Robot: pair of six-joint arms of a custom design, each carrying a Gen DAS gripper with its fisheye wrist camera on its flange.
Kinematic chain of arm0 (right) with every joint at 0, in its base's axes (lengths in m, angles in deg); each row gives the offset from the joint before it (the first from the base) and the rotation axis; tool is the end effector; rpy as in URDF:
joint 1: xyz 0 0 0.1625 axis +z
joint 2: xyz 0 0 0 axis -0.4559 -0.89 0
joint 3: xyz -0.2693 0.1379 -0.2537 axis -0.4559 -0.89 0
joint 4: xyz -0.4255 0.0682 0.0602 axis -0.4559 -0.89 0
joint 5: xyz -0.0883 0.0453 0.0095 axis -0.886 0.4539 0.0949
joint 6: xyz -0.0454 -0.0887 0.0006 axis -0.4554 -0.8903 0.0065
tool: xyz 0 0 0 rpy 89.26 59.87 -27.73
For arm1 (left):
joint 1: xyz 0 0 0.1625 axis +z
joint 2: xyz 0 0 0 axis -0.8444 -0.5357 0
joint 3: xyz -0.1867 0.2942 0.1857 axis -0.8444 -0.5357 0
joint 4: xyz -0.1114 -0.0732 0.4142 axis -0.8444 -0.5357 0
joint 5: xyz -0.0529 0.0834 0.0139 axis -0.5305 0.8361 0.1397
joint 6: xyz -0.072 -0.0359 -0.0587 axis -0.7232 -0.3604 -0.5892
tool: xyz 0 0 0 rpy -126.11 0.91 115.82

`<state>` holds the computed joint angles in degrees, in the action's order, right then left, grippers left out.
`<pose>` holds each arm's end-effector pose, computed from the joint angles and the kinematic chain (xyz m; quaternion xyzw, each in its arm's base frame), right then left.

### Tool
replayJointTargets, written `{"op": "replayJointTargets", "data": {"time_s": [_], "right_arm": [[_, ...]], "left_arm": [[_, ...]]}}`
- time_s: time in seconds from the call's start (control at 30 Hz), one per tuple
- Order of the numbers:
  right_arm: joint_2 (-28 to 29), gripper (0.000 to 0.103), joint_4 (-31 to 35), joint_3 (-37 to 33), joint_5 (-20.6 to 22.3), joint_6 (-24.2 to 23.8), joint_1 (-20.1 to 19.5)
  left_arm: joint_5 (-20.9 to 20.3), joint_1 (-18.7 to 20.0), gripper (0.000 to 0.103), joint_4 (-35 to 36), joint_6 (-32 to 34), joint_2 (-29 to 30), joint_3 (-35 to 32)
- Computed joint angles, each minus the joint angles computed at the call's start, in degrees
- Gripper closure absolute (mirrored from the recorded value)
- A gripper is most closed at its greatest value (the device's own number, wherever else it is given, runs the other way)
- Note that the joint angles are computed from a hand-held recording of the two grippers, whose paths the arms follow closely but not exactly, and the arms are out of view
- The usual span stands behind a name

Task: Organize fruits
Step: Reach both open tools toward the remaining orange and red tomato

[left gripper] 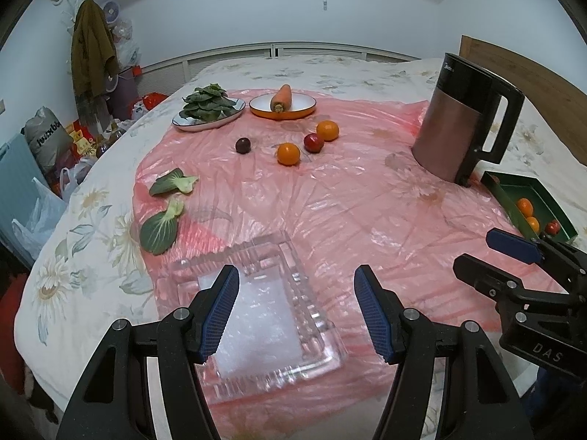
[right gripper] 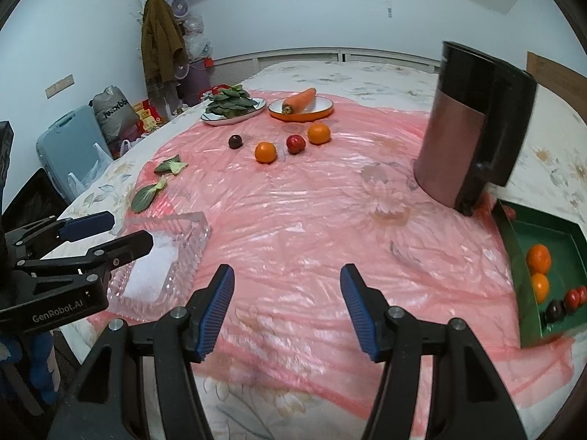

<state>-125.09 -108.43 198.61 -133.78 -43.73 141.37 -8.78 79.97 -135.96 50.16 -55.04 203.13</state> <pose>0.1948 -0.2747 0.1895 0.1208 -0.8731 0.3659 0.2988 -0.2580 -0.3260 0.1262 0.3205 0.8671 -0.2612 0.2780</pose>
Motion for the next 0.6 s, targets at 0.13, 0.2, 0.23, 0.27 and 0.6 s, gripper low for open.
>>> {"op": "replayJointTargets", "data": {"time_s": [0.13, 0.2, 0.23, 0.27, 0.6], "right_arm": [[1.3, 0.012, -0.1, -1.8, 2.5, -2.2, -1.8], [2.1, 0.012, -0.3, -2.9, 3.9, -3.7, -3.0], [2.4, 0.012, -0.3, -3.5, 4.6, -4.4, -3.8], [3.0, 0.012, -0.4, -4.4, 5.5, -5.4, -4.8], [8.3, 0.017, 1.9, -15.0, 12.7, -13.2, -12.8]], "left_arm": [[0.1, 1.9, 0.044, -2.1, 3.2, 1.9, -1.7], [-0.3, 3.3, 0.044, -3.4, 5.3, 3.3, -3.0], [-0.9, 4.2, 0.044, -4.1, 6.5, 4.2, -3.9], [-1.9, 5.3, 0.044, -4.7, 7.6, 5.2, -5.0], [-7.0, 15.0, 0.044, -9.3, 20.6, 18.5, -18.8]]}}
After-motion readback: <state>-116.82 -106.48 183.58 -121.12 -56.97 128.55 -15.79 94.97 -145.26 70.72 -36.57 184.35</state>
